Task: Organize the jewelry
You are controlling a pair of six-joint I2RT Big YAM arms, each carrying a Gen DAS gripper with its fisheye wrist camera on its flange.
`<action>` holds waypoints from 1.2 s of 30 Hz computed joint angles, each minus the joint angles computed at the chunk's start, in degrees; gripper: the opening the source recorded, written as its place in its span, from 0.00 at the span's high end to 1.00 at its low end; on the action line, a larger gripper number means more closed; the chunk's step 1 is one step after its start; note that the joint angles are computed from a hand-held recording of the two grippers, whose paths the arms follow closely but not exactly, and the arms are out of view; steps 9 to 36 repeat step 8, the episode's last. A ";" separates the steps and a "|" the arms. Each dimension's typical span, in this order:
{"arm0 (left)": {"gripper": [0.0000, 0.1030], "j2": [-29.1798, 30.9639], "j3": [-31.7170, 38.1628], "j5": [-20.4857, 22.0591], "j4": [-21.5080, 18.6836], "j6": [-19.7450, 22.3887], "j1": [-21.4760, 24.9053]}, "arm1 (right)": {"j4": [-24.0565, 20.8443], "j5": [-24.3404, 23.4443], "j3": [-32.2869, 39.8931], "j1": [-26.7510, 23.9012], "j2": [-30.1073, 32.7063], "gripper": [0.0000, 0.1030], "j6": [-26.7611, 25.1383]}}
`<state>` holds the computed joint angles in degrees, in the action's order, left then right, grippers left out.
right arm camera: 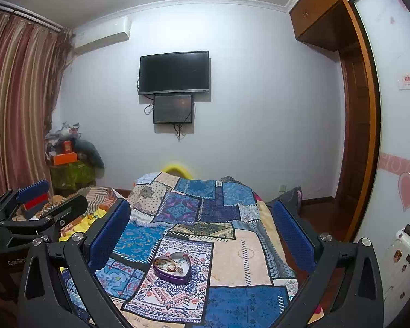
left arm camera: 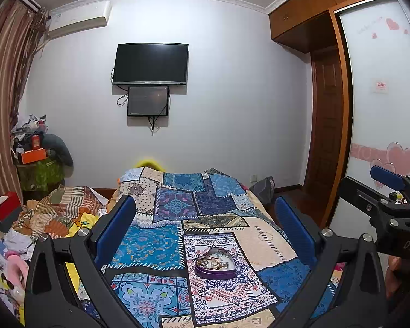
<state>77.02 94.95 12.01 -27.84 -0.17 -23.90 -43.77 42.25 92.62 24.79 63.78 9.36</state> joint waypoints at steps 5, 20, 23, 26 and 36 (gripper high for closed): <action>0.01 0.22 -0.04 -0.07 -0.05 0.20 0.12 | -0.21 -0.33 0.00 -0.30 0.25 0.00 0.26; 0.01 0.62 0.17 0.25 -0.24 0.23 0.36 | -0.66 -0.67 0.22 -0.57 0.71 0.00 0.49; 0.01 0.62 0.17 0.25 -0.24 0.23 0.36 | -0.66 -0.67 0.22 -0.57 0.71 0.00 0.49; 0.01 0.62 0.17 0.25 -0.24 0.23 0.36 | -0.66 -0.67 0.22 -0.57 0.71 0.00 0.49; 0.01 0.62 0.17 0.25 -0.24 0.23 0.36 | -0.66 -0.67 0.22 -0.57 0.71 0.00 0.49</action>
